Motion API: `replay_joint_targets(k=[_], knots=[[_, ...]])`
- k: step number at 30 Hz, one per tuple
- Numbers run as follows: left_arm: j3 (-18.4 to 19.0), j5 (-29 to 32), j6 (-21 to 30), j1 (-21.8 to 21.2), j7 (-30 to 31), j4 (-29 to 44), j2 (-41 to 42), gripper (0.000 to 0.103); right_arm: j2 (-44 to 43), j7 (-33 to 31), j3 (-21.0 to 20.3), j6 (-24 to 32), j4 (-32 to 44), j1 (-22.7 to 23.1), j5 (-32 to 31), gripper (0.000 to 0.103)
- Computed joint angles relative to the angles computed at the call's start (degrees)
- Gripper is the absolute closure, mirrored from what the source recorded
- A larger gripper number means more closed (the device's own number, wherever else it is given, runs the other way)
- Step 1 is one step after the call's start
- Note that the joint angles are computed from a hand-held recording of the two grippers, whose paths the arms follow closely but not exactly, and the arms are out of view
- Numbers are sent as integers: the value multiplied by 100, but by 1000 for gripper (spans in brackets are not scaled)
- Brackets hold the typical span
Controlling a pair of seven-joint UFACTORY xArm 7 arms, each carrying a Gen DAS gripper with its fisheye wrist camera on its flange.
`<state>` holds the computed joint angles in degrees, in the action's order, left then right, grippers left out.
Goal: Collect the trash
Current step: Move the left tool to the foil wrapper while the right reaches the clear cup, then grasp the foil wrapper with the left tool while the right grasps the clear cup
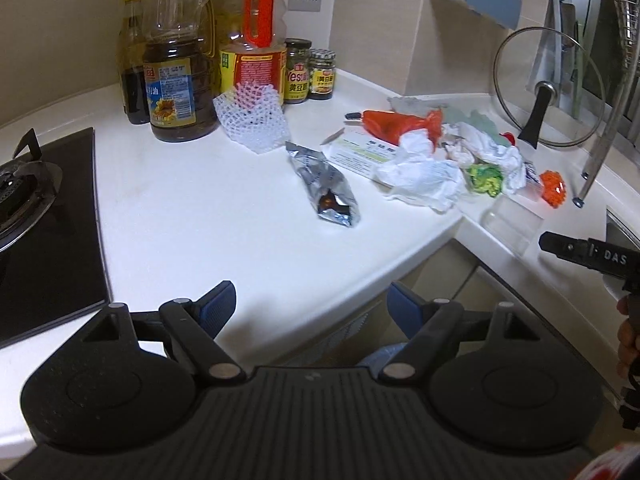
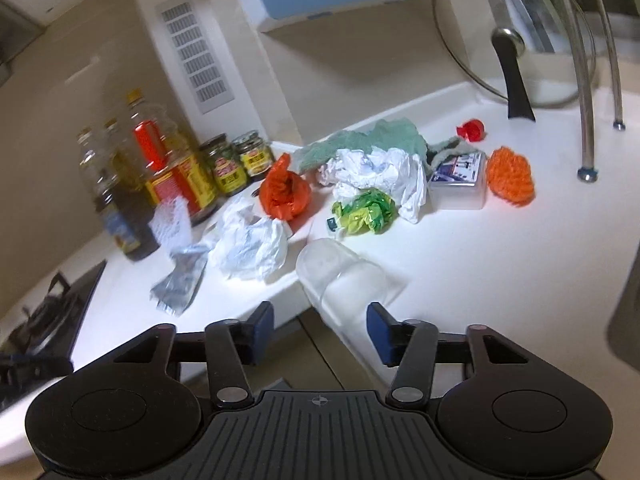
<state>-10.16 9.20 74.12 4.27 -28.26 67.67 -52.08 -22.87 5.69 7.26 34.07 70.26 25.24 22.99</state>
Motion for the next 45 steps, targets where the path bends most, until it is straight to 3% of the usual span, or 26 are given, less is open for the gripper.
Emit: replay_joint_targets(k=[3, 11, 14, 16, 37, 45], knots=[[150, 10, -102, -31, 128, -45, 70, 22, 239, 282, 120, -145, 96, -98, -111, 66], [435, -100, -468, -96, 448, -90, 336, 22, 513, 806, 256, -506, 160, -147, -353, 77], [506, -160, -634, -128, 580, -72, 494, 22, 545, 858, 234, -584, 173, -112, -368, 94], [548, -202, -735, -148, 664, -57, 599, 22, 533, 981, 261, -679, 148, -139, -438, 100], [843, -499, -1856, -197, 1262, 355, 2000, 23, 500, 1907, 427, -752, 316, -471, -1407, 101], [864, -412, -1883, -125, 1247, 561, 2525, 32, 445, 2183, 460, -728, 248, -548, -1621, 101]])
